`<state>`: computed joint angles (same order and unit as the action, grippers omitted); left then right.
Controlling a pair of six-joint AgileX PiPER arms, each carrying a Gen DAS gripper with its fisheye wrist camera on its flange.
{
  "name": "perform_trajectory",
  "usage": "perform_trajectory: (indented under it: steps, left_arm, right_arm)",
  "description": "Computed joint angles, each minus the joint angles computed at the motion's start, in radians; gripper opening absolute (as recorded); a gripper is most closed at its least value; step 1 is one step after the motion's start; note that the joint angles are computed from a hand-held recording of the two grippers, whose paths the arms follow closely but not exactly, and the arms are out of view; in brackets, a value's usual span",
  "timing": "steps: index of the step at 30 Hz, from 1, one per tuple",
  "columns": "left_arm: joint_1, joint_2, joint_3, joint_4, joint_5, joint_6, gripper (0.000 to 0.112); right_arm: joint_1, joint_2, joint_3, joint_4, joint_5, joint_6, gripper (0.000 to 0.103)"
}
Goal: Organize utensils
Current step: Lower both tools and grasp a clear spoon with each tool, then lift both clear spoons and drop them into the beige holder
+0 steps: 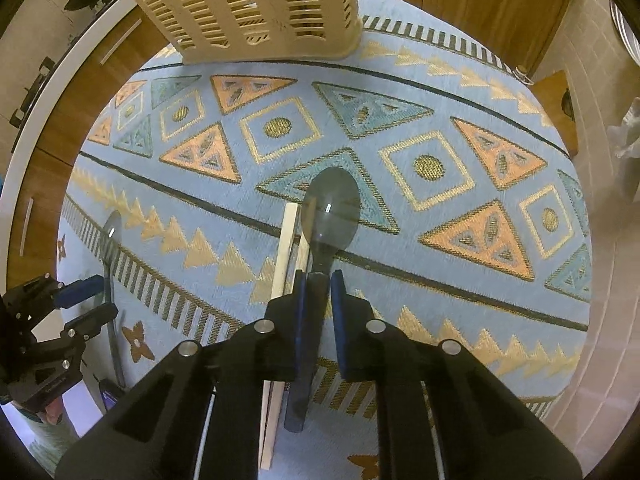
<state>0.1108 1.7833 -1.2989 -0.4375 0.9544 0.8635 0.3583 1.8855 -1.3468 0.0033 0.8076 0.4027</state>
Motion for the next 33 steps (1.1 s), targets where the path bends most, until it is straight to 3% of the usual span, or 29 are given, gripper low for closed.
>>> perform_trajectory:
  steps: [2,6,9,14,16,21,30,32,33]
  left_arm:
    - [-0.019,-0.004,0.007,0.012,-0.022,-0.009,0.030]
    - [-0.044,-0.007,0.019,0.024,-0.074,-0.020,0.014]
    - [-0.030,0.012,0.001,-0.017,-0.068,0.011,0.008]
    - [0.072,0.130,-0.134,-0.183,0.107,0.108,0.002]
    - [0.097,0.151,-0.166,-0.201,0.143,0.107,0.001]
    - [0.107,0.171,-0.218,-0.202,0.195,0.086,0.001]
    - [0.084,0.174,-0.239,-0.158,0.188,0.046,0.005]
    - [0.072,0.168,-0.235,-0.121,0.168,0.022,0.013]
    - [0.063,0.165,-0.234,-0.095,0.160,0.009,0.023]
  right_arm:
    - [-0.005,0.011,-0.017,0.016,0.010,-0.009,0.011]
    - [-0.047,0.014,-0.013,0.108,0.000,-0.064,0.011]
    - [-0.073,0.011,-0.002,0.159,-0.008,-0.103,0.011]
    - [-0.087,-0.006,0.023,0.201,-0.016,-0.141,0.011]
    - [-0.097,-0.015,0.033,0.217,-0.018,-0.156,0.011]
    - [-0.111,-0.033,0.040,0.213,-0.016,-0.164,0.011]
    - [-0.105,-0.050,0.038,0.199,-0.008,-0.151,0.011]
    - [-0.109,-0.049,0.039,0.206,-0.004,-0.155,0.011]
    - [-0.110,-0.047,0.037,0.210,-0.001,-0.157,0.011]
